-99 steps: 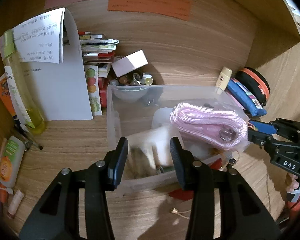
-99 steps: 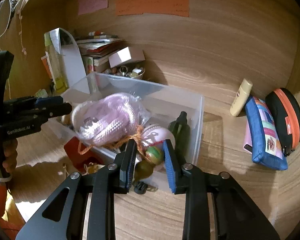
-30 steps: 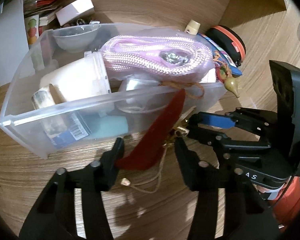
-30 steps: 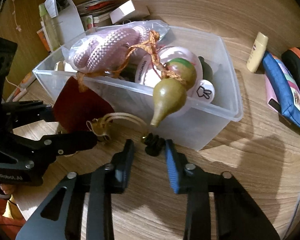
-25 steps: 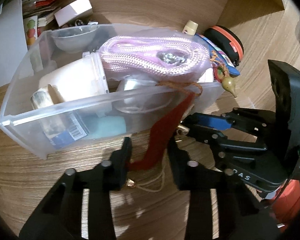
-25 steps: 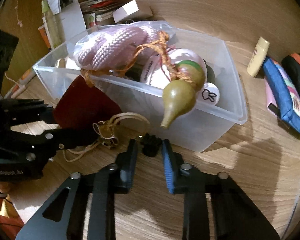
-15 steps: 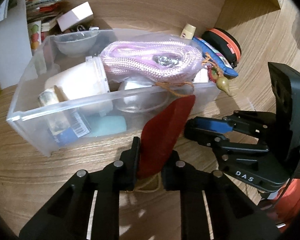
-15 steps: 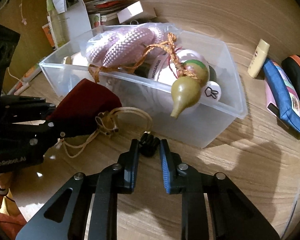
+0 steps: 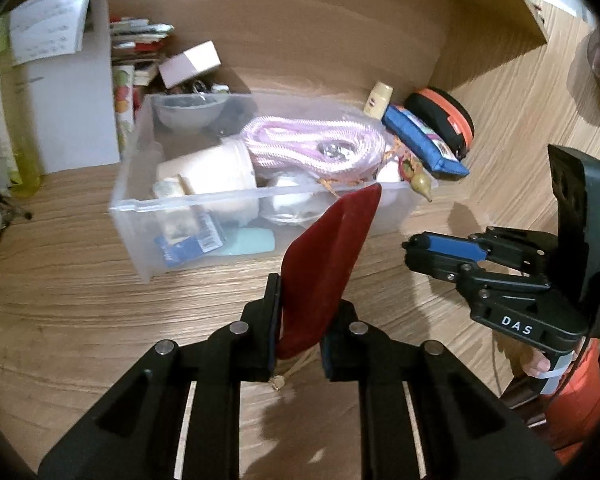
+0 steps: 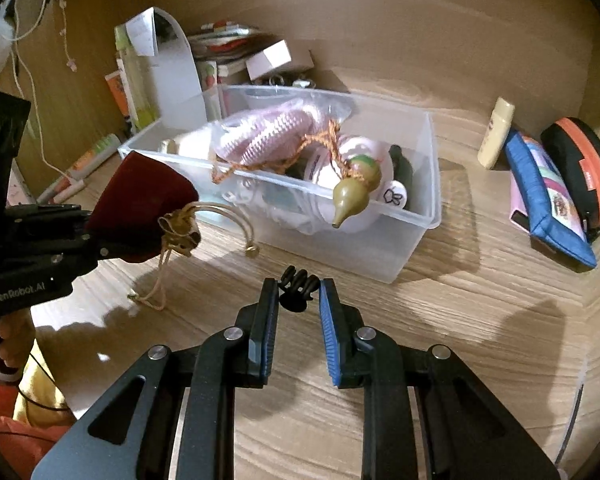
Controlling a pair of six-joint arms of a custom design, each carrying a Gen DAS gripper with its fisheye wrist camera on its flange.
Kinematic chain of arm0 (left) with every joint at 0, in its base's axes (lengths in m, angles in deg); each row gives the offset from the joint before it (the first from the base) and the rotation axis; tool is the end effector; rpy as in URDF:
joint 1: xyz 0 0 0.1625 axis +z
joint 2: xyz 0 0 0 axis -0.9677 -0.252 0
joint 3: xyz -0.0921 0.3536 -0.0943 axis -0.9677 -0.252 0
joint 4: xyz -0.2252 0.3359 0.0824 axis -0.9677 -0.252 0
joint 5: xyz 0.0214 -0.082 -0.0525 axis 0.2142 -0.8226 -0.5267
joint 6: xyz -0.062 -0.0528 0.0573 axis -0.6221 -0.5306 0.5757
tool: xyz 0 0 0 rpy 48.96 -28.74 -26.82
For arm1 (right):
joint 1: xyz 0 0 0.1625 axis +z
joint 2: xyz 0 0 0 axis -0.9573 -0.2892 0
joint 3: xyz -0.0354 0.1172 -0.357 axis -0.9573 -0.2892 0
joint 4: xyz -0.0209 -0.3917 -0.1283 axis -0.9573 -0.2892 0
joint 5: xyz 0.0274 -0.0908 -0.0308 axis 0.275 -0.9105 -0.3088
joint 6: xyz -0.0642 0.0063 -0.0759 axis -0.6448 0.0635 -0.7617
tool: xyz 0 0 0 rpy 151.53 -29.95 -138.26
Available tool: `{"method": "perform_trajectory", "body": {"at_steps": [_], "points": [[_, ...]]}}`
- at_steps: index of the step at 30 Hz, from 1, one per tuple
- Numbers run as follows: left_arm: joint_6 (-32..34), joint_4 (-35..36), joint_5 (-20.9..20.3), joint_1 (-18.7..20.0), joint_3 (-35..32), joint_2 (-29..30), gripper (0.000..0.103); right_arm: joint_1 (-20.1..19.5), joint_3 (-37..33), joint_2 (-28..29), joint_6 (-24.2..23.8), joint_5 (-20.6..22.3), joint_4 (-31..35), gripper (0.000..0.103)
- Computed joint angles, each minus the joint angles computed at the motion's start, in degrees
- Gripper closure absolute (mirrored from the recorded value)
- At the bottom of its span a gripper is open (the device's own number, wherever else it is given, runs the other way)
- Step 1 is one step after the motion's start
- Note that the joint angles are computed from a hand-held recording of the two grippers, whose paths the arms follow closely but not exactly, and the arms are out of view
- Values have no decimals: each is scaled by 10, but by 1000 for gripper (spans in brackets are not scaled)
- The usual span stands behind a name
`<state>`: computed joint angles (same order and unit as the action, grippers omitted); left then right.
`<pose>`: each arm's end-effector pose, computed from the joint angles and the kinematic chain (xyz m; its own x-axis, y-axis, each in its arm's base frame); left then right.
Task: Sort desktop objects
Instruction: 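Carry the red pouch and black clip over the clear box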
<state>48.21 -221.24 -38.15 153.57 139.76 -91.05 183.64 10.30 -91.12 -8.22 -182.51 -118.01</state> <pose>0.0369 -0.5520 0.2485 -0.7035 0.6169 -0.3527 0.7069 0.6587 -0.2577 0.2574 -0.4893 -0.0947 -0.7164 -0.1682 0.6771 -0.5483 0.7359 -0.3973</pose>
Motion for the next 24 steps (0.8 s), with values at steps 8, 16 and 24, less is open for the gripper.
{"method": "perform_trajectory", "body": {"at_steps": [8,16,24], "points": [[3,-24,-18,0,4,-25,88,22,16,-12,-13,-6,-38,84],[2,-53,-32,-10,-10,-28,88,35,20,-25,-33,-18,-72,84],[-2,-77,-44,-19,-47,-5,88,34,3,-29,-53,-31,-80,84]]}}
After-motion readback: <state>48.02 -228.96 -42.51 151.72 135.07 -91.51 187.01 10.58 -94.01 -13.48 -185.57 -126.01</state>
